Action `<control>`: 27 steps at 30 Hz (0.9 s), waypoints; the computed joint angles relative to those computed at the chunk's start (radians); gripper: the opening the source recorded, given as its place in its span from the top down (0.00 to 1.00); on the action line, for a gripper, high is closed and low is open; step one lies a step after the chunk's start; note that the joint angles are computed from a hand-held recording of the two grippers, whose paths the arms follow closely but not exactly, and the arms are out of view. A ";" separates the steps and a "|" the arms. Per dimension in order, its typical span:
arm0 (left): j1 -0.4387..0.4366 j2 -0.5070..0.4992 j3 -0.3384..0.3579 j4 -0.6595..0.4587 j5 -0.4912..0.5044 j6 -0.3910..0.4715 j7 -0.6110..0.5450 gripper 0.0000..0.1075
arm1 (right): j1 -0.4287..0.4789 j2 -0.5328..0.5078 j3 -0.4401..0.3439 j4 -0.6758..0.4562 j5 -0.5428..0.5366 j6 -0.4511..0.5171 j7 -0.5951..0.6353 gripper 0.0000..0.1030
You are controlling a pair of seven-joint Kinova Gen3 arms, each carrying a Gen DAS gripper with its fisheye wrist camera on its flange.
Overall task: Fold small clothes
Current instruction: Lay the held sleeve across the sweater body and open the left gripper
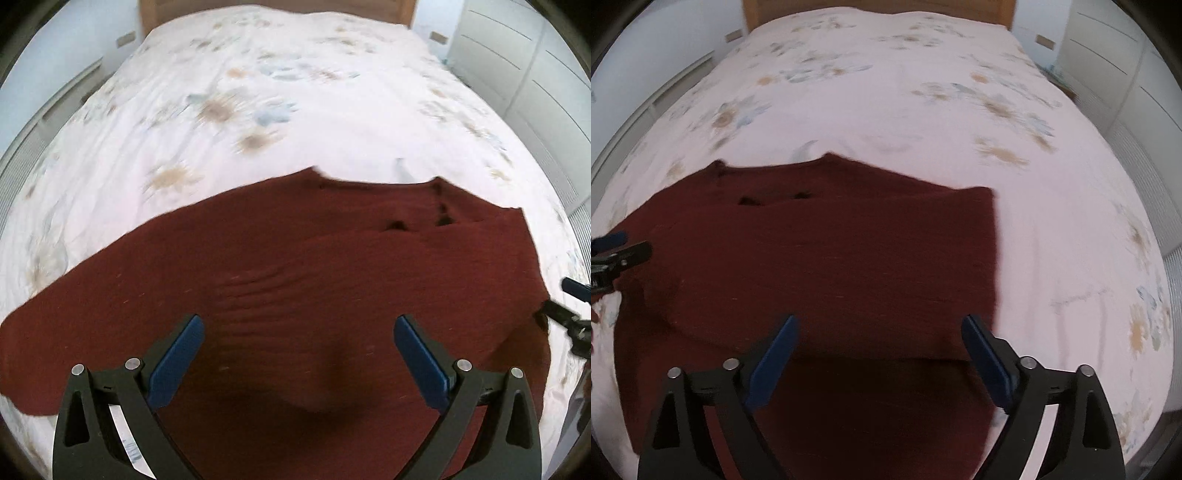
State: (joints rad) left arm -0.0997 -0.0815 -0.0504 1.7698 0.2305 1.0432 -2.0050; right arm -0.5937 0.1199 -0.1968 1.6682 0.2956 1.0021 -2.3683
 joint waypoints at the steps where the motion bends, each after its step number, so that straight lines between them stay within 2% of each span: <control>1: 0.006 -0.013 0.006 0.015 0.002 -0.012 0.003 0.05 | -0.007 0.018 -0.005 -0.006 0.004 -0.010 -0.004 0.03; 3: 0.030 -0.005 0.033 0.049 -0.015 -0.072 0.030 0.05 | -0.028 0.060 -0.007 -0.014 0.015 -0.027 -0.015 0.01; 5: 0.050 0.044 0.052 0.081 -0.024 -0.135 0.047 0.05 | -0.046 0.092 0.000 -0.017 0.021 -0.036 -0.023 0.01; 9: 0.071 0.086 0.065 0.110 -0.074 -0.152 0.099 0.05 | -0.081 0.134 0.035 0.003 0.047 -0.051 -0.057 0.01; 14: 0.060 0.083 0.050 0.147 -0.107 -0.194 0.078 0.05 | -0.033 0.089 0.055 0.092 0.037 -0.106 -0.077 0.01; 18: 0.029 0.087 0.027 0.158 -0.089 -0.208 0.018 0.05 | 0.039 0.046 0.047 0.157 -0.027 -0.187 -0.028 0.01; 20: 0.006 0.091 0.016 0.165 -0.041 -0.210 -0.032 0.05 | 0.042 0.046 0.045 0.164 -0.030 -0.197 -0.021 0.01; 22: 0.001 0.090 0.017 0.170 -0.035 -0.218 -0.035 0.05 | 0.033 0.054 0.041 0.170 -0.016 -0.204 -0.031 0.01; 25: 0.005 0.101 0.025 0.165 -0.059 -0.226 -0.007 0.05 | -0.012 0.050 0.042 0.205 0.067 -0.240 -0.111 0.01; 27: -0.006 0.112 0.022 0.164 -0.032 -0.234 -0.033 0.05 | -0.027 0.036 0.039 0.220 0.091 -0.248 -0.157 0.01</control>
State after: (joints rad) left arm -0.1056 0.0304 -0.0283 1.9336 0.1989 0.8089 -2.0384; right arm -0.6203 0.1562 -0.1579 1.8878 0.3862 0.7539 -2.5252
